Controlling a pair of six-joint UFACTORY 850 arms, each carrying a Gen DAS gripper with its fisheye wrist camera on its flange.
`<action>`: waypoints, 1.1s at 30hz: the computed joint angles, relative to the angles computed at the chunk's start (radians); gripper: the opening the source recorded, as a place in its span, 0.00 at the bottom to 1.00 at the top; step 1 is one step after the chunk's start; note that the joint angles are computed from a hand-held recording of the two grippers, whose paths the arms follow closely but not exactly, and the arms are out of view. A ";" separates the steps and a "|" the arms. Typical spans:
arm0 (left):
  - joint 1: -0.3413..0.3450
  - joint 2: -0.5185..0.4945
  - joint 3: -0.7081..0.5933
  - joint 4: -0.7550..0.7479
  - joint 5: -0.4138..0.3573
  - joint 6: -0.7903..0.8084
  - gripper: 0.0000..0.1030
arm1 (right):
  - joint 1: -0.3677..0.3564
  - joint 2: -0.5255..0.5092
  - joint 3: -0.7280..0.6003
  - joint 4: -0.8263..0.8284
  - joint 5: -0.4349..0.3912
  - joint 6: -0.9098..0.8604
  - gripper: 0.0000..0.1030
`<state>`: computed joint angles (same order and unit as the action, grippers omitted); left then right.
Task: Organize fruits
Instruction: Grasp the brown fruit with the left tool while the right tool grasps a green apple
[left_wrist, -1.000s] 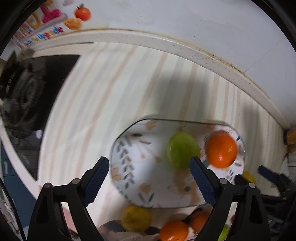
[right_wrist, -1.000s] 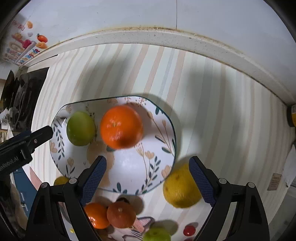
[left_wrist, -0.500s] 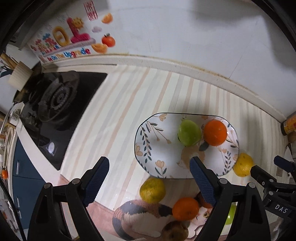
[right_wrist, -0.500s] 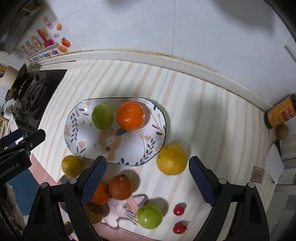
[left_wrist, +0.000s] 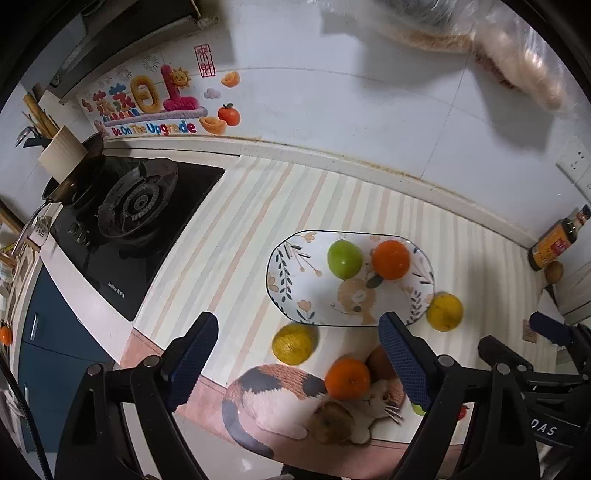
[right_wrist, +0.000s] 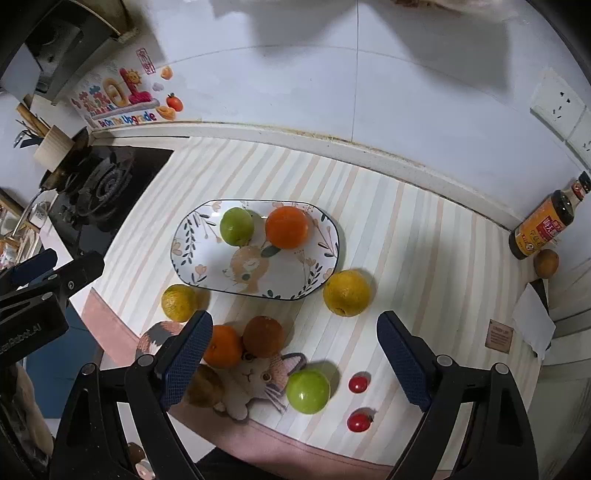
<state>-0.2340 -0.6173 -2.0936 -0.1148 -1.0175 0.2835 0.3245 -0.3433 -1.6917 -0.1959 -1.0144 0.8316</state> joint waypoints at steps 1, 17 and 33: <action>0.002 0.012 0.012 -0.007 0.005 0.002 0.86 | 0.006 0.009 0.003 -0.007 -0.001 0.004 0.90; 0.010 0.102 0.224 0.013 0.033 -0.007 0.96 | -0.025 0.058 0.180 0.211 0.039 -0.063 0.90; 0.033 -0.053 0.297 -0.071 -0.263 -0.048 0.95 | -0.075 0.000 0.366 0.482 0.090 -0.203 0.84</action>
<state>-0.2015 -0.6700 -1.7968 -0.1863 -1.2801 0.2356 0.2497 -0.3429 -1.3261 0.2858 -0.9247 0.6284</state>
